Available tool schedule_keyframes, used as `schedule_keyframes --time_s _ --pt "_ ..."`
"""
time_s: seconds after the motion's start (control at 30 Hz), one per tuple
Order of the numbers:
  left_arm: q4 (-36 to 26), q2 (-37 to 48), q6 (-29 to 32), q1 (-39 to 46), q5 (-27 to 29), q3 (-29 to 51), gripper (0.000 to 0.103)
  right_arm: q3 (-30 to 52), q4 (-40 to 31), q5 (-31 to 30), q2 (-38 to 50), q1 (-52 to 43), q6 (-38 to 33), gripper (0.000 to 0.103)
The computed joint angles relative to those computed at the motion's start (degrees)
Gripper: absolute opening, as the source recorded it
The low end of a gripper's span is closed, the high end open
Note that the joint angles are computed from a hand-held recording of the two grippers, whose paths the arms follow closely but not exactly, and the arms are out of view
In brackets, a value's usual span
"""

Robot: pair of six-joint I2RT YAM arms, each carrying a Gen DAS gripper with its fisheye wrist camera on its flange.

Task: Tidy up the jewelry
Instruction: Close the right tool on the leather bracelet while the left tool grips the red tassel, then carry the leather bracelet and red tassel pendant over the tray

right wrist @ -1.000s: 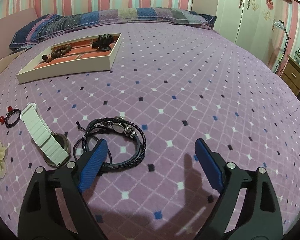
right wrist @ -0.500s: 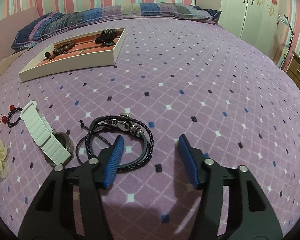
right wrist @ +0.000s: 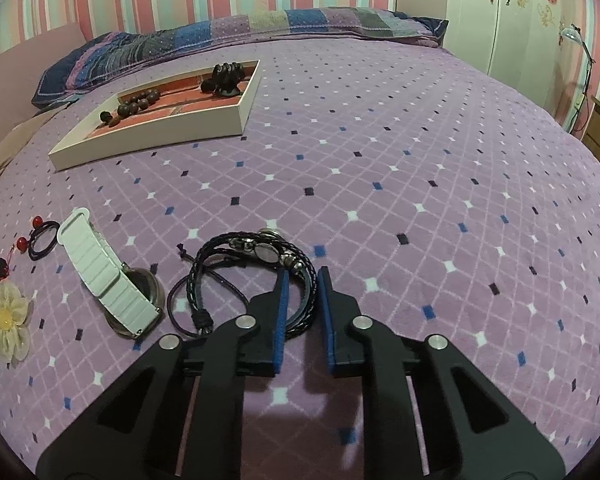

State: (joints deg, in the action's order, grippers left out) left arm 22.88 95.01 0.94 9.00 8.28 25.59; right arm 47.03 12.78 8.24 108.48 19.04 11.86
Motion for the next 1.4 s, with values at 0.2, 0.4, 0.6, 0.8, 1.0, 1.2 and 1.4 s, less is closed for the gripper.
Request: schedule_keyframes --time_s 0.2,0.4,0.6,0.8,1.0,1.2,1.4 --pt "-0.88 -2.07 -0.01 -0.81 -0.63 -0.42 0.012 -1.92 1.54 -1.53 -2.09 -0.85 1.20 0.012" --pt "-2.47 -4.43 -0.25 -0.80 -0.21 -0.24 0.012 -1.95 1.66 -2.27 -4.05 -1.32 1.36 0.006" --pt "-3.64 -5.43 0.01 -0.05 0.48 0.22 0.011 -1.28 1.35 -2.82 -3.99 -1.26 1.31 0.005" --pt "-4.56 -6.33 0.08 0.17 0.87 0.68 0.011 -1.59 1.92 -2.98 -4.02 -1.27 1.18 0.005" --pt "-6.41 -7.80 0.34 0.85 1.77 2.01 0.010 -1.93 2.24 -3.31 -5.34 -1.31 1.54 0.005" --pt "-9.05 -8.84 0.44 1.78 2.55 4.59 0.010 -0.86 1.63 -3.80 -6.01 -1.24 1.18 0.005" --pt "-12.00 -9.02 0.48 2.01 2.20 8.20 0.010 1.31 0.31 -3.72 -6.80 -0.99 0.31 0.005"
